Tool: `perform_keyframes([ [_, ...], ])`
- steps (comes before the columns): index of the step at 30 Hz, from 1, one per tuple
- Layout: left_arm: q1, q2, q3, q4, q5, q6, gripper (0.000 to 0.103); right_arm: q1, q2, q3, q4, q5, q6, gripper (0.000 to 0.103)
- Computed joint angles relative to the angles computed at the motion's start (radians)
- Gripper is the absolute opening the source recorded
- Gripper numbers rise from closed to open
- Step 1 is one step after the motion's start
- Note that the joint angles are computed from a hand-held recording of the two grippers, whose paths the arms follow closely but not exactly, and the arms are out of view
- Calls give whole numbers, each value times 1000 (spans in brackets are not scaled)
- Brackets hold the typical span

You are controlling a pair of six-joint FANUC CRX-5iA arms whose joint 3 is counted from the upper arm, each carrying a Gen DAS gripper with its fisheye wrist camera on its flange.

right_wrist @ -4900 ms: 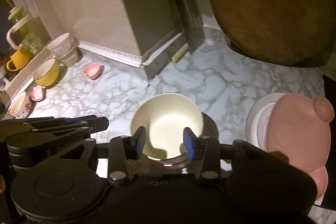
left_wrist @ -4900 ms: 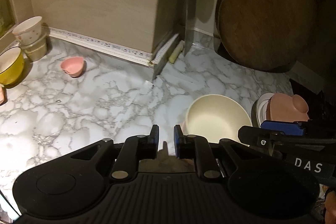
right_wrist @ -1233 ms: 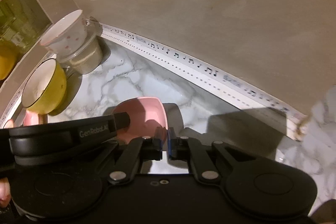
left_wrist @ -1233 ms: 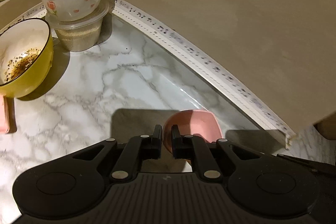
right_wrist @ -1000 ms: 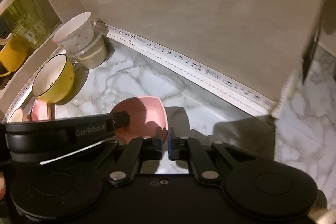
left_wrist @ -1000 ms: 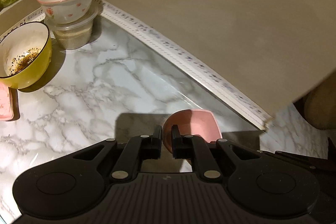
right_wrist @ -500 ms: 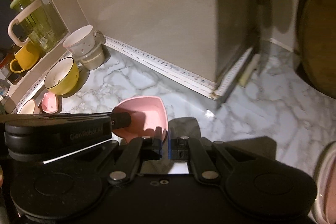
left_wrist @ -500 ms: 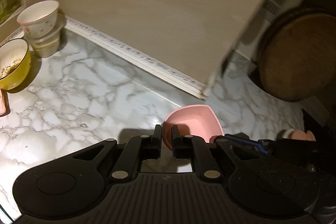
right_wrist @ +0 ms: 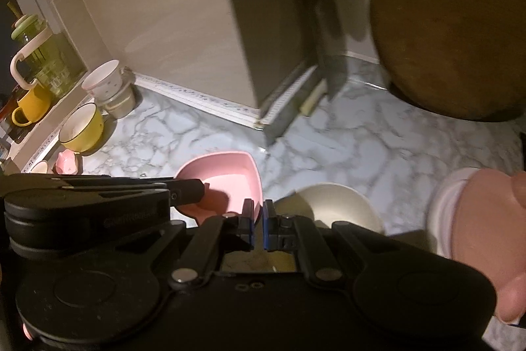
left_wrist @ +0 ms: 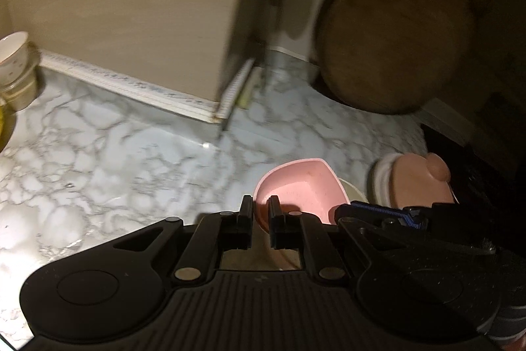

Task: Organize plates and bowls
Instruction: 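Lift the heart-shaped dish and carry it toward the nested bowls, then lower the heart-shaped dish into the cream bowl and open both tools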

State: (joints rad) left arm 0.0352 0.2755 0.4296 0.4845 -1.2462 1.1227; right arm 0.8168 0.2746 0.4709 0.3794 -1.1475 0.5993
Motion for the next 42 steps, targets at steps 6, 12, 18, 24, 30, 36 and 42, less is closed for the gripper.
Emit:
perform_keyframes([
  [6,-51,-10,-7,-7,-5,-16,9,-3,-80,-100,25,0,-52,3],
  [12,-97,15,14,-47,-11,13,9,-24,-115,-163,13,11,-70,3],
  [18,-131,52,47,-129,-28,64,9,-62,-101,-174,-59,26,-19,3],
  [24,-138,71,50,-153,-34,66,9,-87,-80,-162,-123,27,49,3],
  [30,-154,96,74,-187,-47,89,9,-102,-67,-149,-161,20,98,3],
  [36,-157,121,102,-202,-62,122,9,-112,-60,-140,-189,22,122,3],
  [42,-157,136,125,-207,-74,149,9,-119,-55,-127,-206,19,147,9],
])
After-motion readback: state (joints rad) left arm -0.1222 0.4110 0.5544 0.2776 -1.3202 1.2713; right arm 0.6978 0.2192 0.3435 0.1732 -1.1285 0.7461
